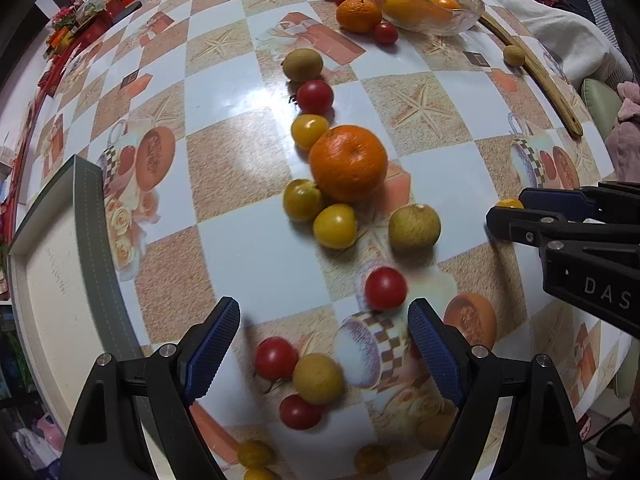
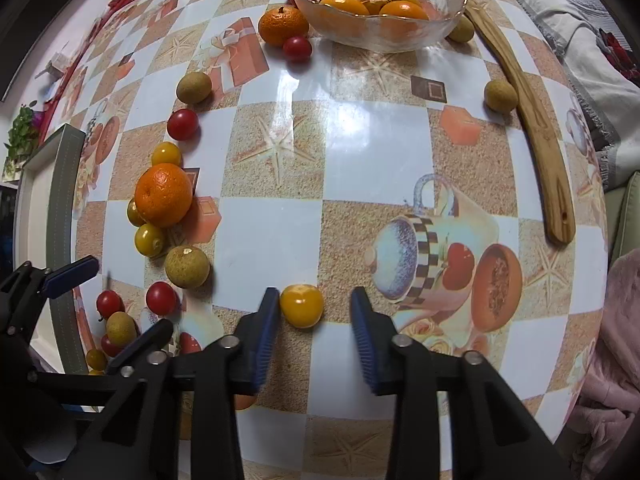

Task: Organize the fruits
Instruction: 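Grasp a yellow cherry tomato with the right tool while the left grasps a red cherry tomato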

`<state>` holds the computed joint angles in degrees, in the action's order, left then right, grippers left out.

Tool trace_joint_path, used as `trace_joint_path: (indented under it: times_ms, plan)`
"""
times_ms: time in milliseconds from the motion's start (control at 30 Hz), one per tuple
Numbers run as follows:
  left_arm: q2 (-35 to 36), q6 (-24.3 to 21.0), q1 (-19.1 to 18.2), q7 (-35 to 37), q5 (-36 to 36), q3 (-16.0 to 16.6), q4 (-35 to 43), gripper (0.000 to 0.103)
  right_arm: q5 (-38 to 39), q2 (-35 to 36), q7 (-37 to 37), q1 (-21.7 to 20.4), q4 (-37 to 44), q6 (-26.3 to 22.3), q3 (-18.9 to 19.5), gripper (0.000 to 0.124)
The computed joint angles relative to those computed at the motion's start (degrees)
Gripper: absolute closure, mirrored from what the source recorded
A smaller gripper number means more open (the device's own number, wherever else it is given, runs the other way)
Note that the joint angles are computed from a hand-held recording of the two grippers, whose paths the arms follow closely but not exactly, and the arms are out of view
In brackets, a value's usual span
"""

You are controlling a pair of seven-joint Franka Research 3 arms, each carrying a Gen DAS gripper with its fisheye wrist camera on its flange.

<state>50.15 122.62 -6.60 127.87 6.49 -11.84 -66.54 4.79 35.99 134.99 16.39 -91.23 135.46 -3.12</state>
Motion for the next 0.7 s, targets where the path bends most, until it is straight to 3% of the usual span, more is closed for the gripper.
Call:
trace_joint_path:
  times_ms: [33, 67, 100, 167, 233, 300, 367, 467, 700]
  plan:
    - [-0.16, 0.84, -0.4, -0.58, 0.16, 0.04, -0.77, 0.015, 0.38, -0.05, -0.34, -0.34, -0.17, 0.42, 0.16, 0.089]
    - [0.01, 0.97, -0.69, -0.92, 0.25, 0.03, -0.69, 0.019, 0.94, -0.11, -0.63, -0.66, -0.44, 1.09, 0.38, 0.09]
    - [0.06, 1.49, -1.25, -1.59, 0.52, 0.09, -1.09, 0.032, 1.26, -0.03, -0.75, -0.79, -0.28, 1.28, 0.47, 0.091]
    - [0.42, 1.24, -1.76, -2.52, 0.34, -0.13, -0.58, 0.034, 1.94, -0.05, -1.46, -1.31, -0.42, 1.95, 0.61, 0.092]
    - [1.17, -0.51, -1.93, -2.29, -0.11, -0.63, 1.48, 0.044, 3.01, -1.67, -2.8, -2.03, -2.91, 3.58, 1.01, 0.097]
    - [0.05, 0.1, -1.79, -1.39, -0.42, -1.18, 0.05, 0.07, 4.02, -2.99, -3.81, -2.45, -4.94, 4.84, 1.26, 0.101]
    - [-1.29, 1.24, -1.83, -0.68, -0.57, -1.56, -2.23, 0.083, 4.69, -4.18, -4.32, -2.69, -6.73, 5.59, 1.27, 0.101]
    - [-0.06, -2.66, -1.86, -1.49, -2.66, -2.23, 0.69, 0.083, 5.84, -5.56, -3.68, -2.39, -8.94, 7.0, 1.48, 0.101]
    - [-0.98, -4.78, -0.31, -2.72, -6.29, -2.64, 2.29, 0.082, 7.27, -10.21, -2.64, -2.0, -14.48, 10.06, 1.9, 0.101]
